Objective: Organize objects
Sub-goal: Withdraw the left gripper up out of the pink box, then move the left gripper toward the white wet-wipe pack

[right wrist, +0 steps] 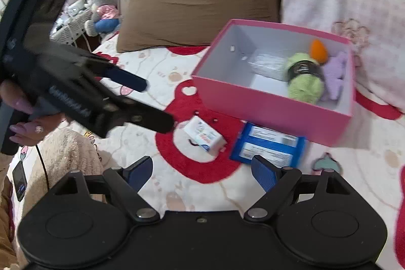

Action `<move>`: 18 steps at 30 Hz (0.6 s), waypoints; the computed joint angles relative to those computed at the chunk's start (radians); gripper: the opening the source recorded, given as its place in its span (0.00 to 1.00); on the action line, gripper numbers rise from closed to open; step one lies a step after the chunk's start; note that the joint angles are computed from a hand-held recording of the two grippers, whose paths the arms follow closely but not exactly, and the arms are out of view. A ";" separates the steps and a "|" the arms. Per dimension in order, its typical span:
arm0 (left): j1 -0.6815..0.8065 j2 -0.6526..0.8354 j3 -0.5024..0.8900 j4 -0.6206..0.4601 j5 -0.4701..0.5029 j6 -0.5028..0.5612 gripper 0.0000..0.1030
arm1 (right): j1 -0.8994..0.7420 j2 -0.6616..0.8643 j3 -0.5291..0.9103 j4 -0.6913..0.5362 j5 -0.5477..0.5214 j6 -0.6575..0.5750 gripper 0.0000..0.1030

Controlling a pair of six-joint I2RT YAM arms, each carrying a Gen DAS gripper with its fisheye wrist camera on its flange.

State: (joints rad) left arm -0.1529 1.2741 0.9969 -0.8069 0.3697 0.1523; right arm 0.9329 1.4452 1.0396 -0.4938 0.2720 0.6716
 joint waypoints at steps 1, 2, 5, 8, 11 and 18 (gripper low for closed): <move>0.001 0.007 -0.012 0.017 0.003 0.011 0.99 | 0.003 0.028 0.007 0.013 0.006 -0.009 0.85; 0.010 0.016 -0.024 0.037 0.015 0.023 0.99 | 0.009 0.051 0.007 0.034 0.021 -0.017 0.85; 0.044 0.044 -0.061 0.100 0.064 0.034 0.99 | 0.001 0.072 -0.026 0.113 0.041 -0.066 0.85; 0.067 0.051 -0.115 0.182 0.061 0.047 0.99 | -0.022 0.096 -0.064 0.183 0.036 -0.088 0.85; 0.077 0.043 -0.184 0.280 0.021 0.078 0.99 | -0.038 0.134 -0.074 0.209 0.026 -0.101 0.84; 0.123 0.163 -0.226 0.386 -0.018 0.111 0.97 | -0.056 0.221 -0.074 0.312 0.013 -0.103 0.84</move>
State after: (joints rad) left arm -0.0302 1.4368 0.7712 -0.4209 0.3519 0.2638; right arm 0.8774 1.6666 0.9660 -0.1819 0.2845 0.5688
